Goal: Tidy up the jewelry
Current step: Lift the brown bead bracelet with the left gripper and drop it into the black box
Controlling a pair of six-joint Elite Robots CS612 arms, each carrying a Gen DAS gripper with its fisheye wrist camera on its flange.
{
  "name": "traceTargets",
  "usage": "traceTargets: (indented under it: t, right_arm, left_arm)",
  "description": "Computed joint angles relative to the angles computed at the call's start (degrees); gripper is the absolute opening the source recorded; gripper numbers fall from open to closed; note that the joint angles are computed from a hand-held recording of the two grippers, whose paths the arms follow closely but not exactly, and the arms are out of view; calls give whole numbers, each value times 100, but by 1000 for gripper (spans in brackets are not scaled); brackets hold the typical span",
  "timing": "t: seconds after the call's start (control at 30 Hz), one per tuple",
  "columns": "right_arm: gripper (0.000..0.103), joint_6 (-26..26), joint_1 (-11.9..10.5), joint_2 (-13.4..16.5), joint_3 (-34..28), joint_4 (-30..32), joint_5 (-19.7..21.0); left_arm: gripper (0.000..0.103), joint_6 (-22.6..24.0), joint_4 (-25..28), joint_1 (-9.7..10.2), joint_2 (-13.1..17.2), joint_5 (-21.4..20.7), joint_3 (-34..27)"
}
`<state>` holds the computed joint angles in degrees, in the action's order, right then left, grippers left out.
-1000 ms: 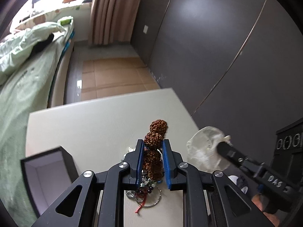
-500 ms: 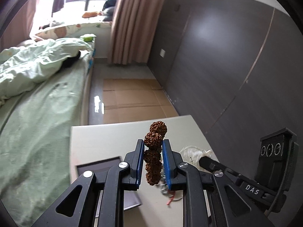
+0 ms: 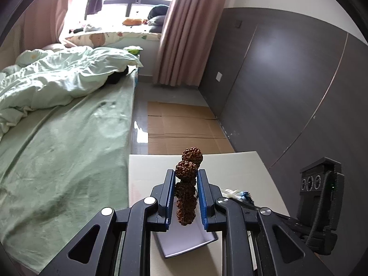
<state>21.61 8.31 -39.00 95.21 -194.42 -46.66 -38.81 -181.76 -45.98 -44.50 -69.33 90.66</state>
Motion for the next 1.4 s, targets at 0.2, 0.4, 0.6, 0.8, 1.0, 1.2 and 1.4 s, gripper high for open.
traceTargets:
  t: [0.2, 0.4, 0.6, 0.8, 1.0, 1.2, 1.4]
  right_arm:
    - [5, -148, 136, 120, -255, 596, 93]
    - [59, -195, 159, 137, -334, 1299, 34]
    - [59, -81, 94, -21, -87, 940, -235]
    - [59, 32, -23, -189, 196, 795, -586]
    - [59, 172, -155, -289, 409, 615, -856]
    - [59, 205, -243, -365, 525, 514, -929]
    - [59, -83, -330, -530, 690, 500, -1123]
  left_arm:
    - [20, -136, -141, 62, -33, -30, 188]
    - [20, -148, -177, 87, -15, -158, 249]
    - [20, -95, -149, 61, 99, -489, 168]
    - [20, -116, -55, 40, 279, -815, -20]
    - [21, -117, 906, -15, 389, -576, -295]
    - [73, -404, 1079, 25, 366, -605, -256]
    - [74, -328, 757, -35, 308, -538, -167]
